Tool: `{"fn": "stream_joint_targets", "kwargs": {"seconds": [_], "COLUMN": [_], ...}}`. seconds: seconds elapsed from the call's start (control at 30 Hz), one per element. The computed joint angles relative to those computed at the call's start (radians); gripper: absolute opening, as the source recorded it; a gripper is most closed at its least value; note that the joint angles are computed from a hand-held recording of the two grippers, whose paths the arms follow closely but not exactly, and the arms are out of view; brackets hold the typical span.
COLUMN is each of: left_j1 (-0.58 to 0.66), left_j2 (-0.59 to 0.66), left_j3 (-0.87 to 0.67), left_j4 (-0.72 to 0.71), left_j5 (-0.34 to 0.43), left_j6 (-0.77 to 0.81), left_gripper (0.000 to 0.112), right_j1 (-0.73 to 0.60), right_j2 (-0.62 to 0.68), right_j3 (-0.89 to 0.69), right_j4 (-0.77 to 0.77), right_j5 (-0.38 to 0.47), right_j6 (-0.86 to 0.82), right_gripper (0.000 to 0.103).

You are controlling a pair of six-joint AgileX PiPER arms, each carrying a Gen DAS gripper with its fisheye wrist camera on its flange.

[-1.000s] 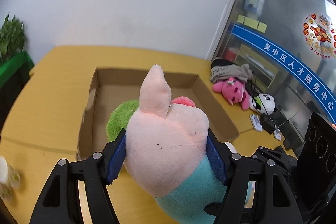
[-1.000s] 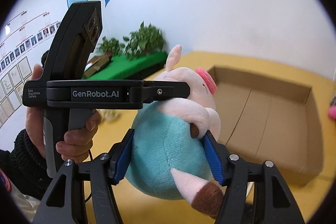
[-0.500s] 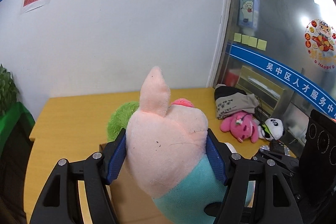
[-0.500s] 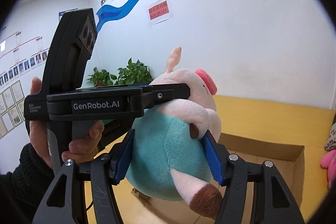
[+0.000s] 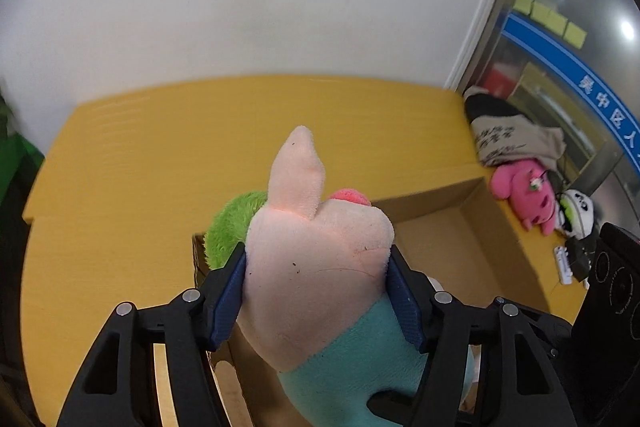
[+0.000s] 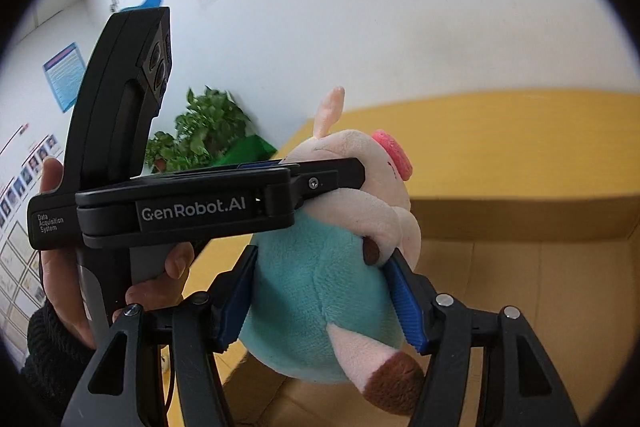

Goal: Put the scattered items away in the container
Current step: 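Lift the plush pig with both grippers and carry it over the box, then open both grippers to drop the plush pig into the box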

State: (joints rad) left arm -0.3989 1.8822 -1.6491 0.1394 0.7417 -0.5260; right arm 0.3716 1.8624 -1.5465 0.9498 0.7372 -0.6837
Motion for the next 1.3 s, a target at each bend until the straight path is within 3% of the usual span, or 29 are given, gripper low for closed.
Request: {"fn": "stream_joint_targets", "kwargs": {"seconds": [0.1, 0.3, 0.47, 0.53, 0.6, 0.7, 0.8, 0.9, 1.07, 1.13, 1.23, 1.3], "left_j1": [0.030, 0.025, 0.025, 0.013, 0.003, 0.001, -0.020, -0.103, -0.393, -0.533, -0.714, -0.806], "left_j2": [0.058, 0.183, 0.196, 0.205, 0.189, 0.114, -0.037, -0.197, -0.398, -0.436, -0.407, -0.366], "left_j3": [0.018, -0.056, -0.089, -0.108, -0.089, -0.013, 0.113, 0.214, 0.372, 0.429, 0.454, 0.456], "left_j4": [-0.055, -0.030, -0.008, 0.015, 0.045, 0.061, 0.117, 0.301, 0.683, 0.794, 0.869, 0.901], "left_j5": [-0.022, 0.043, 0.069, 0.089, 0.084, 0.044, -0.028, -0.007, 0.145, 0.238, 0.354, 0.420], "left_j6": [0.045, 0.029, 0.016, 0.006, -0.016, -0.053, -0.133, -0.328, -0.735, -0.903, -1.109, -1.213], "left_gripper": [0.069, 0.068, 0.068, 0.072, 0.080, 0.079, 0.081, 0.087, 0.103, 0.103, 0.103, 0.103], "right_j1": [0.016, 0.033, 0.030, 0.030, 0.029, 0.022, 0.007, -0.036, -0.154, -0.263, -0.397, -0.427], "right_j2": [0.089, 0.214, 0.233, 0.233, 0.228, 0.200, 0.112, -0.023, -0.303, -0.416, -0.541, -0.659], "right_j3": [-0.020, -0.059, -0.047, -0.038, -0.021, 0.022, 0.089, 0.179, 0.367, 0.455, 0.506, 0.592], "right_j4": [0.000, -0.025, 0.027, 0.037, 0.045, 0.065, 0.053, 0.031, 0.067, 0.067, 0.005, -0.042], "right_j5": [-0.016, -0.027, -0.053, -0.061, -0.068, -0.078, -0.082, -0.030, 0.065, 0.125, 0.189, 0.177], "right_j6": [0.039, 0.126, 0.111, 0.109, 0.096, 0.058, 0.025, -0.016, -0.122, -0.205, -0.218, -0.168], "right_gripper": [0.062, 0.062, 0.063, 0.066, 0.079, 0.081, 0.082, 0.083, 0.085, 0.086, 0.086, 0.086]}}
